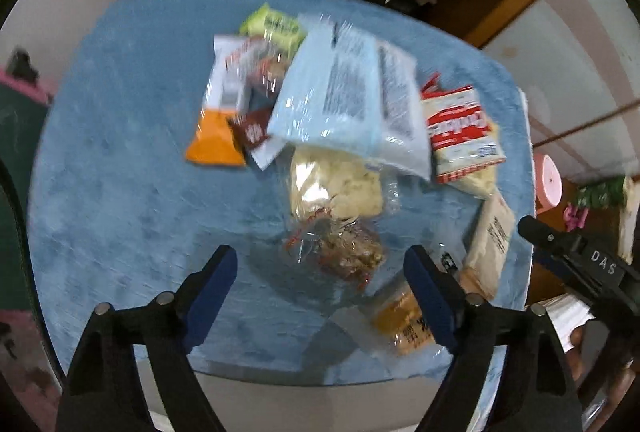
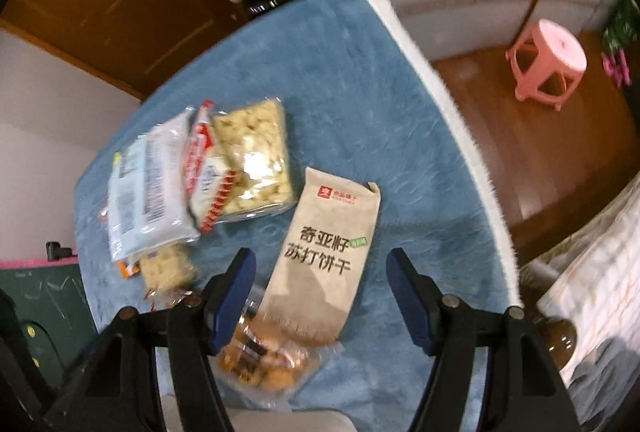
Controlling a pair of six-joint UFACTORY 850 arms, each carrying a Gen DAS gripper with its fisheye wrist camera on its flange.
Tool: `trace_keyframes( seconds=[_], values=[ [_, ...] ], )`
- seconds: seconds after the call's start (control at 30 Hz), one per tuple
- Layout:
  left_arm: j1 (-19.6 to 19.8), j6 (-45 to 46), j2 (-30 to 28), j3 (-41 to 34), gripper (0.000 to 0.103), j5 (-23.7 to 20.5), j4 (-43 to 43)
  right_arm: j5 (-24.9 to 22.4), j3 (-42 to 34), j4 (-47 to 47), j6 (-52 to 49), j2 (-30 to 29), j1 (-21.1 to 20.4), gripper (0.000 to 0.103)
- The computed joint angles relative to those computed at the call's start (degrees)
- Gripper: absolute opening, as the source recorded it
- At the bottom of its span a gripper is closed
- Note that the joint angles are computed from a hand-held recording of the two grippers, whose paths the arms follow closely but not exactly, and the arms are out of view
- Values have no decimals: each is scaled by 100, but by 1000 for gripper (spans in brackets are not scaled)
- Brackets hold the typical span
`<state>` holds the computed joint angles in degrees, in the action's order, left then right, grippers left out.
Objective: Organize snacks
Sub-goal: 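Grasp the clear nut snack bag with the left gripper while the right grasps the brown cracker bag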
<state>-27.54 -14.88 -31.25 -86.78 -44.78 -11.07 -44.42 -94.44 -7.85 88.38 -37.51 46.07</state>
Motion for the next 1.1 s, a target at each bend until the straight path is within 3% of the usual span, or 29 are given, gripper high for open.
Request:
trace_keyframes(
  seconds=[0.23, 0.47, 0.53, 0.63, 0.67, 0.7, 0.9, 1.1],
  values=[
    [40, -409, -383, -21, 83, 10, -374, -374, -418, 415, -428, -515, -103, 68],
    [61, -562, -567, 100, 85, 103, -821, -214, -304, 823, -549, -597, -128, 68],
    [60, -553, -576, 128, 83, 181, -959, -355, -420, 753, -603, -663, -95, 58],
    [88, -224, -486, 309, 64, 389, -1520, -438, -512, 685, -615, -694, -44, 56],
    [149, 166, -470, 375, 42, 495, -1932, -417, -492, 671, -621, -670, -32, 56],
    [143, 317, -444, 403, 36, 540, -2104, -412, -500, 644, -612, -667, -7, 56],
    [-73, 280, -276, 485, 31, 796, -1665, -498, -444, 108, -399, -499, 185, 56],
    [-101, 332, 355, 830, 31, 1071, -1622, -612, -391, -864, 416, -150, 458, 56]
  ],
)
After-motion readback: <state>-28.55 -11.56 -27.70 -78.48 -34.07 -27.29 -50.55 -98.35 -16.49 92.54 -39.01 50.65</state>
